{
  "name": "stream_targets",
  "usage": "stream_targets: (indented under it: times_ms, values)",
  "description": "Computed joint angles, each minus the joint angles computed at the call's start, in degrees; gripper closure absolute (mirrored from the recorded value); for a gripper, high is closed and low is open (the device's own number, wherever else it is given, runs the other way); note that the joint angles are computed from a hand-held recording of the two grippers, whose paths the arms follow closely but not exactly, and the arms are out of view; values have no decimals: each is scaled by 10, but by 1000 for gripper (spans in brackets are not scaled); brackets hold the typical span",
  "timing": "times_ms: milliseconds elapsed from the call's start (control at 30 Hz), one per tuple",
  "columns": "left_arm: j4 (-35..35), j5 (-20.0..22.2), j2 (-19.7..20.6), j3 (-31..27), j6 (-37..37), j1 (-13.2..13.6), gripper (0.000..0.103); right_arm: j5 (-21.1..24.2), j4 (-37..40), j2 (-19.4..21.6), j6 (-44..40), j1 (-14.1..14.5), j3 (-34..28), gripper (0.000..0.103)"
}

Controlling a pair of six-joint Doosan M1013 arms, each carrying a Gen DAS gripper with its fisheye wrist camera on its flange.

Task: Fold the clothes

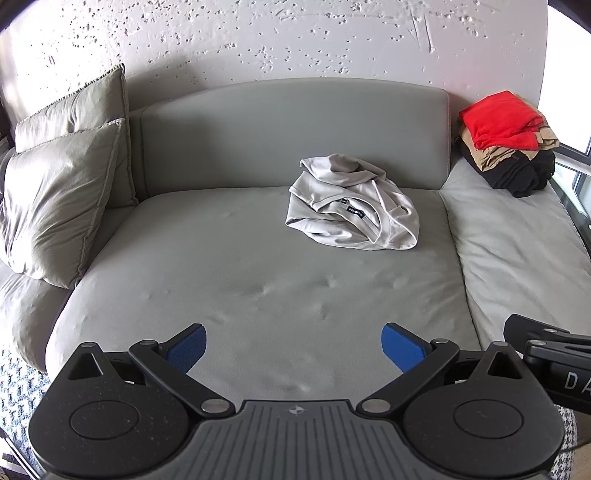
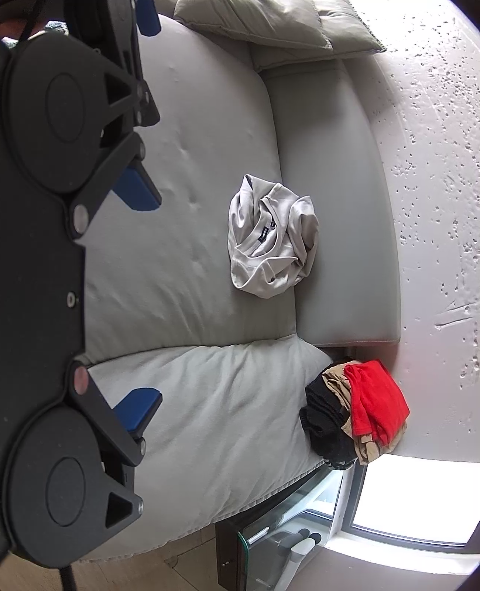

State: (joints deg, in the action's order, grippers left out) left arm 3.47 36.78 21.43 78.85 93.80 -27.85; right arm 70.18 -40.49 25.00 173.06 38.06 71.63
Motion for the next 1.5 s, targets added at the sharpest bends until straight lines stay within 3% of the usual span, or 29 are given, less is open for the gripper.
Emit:
stream_targets:
  times_ms: [600,833,933,1100,1233,1300,1367,1433,1500]
  values:
    - [5,10,3,-4,-6,-1,2,0,6,1,-2,-2,-1,0]
    - [-43,22,16,-14,33,8,2,-23,7,-1,6,-7,10,0]
    - [-62,21,23,-18,42,13,2,-40,-6,-1,27,-10,20,0]
    - [-59,57,55,-56,40,16,3,-73,-23,1,60,-22,35,0]
    - [-65,81,85,-92,33,18,12,-131,-47,1,91,-39,53,0]
    - [-40,73,97,-102,-21,16,16,-155,-46,5,96,-50,58,0]
    - [-44,53,106,-107,-14,16,23,-171,-44,11,99,-59,60,0]
    - [-51,34,115,-112,-9,17,22,-178,-51,20,104,-66,60,0]
    - [-62,28,128,-126,-7,18,12,-189,-60,28,108,-72,60,0]
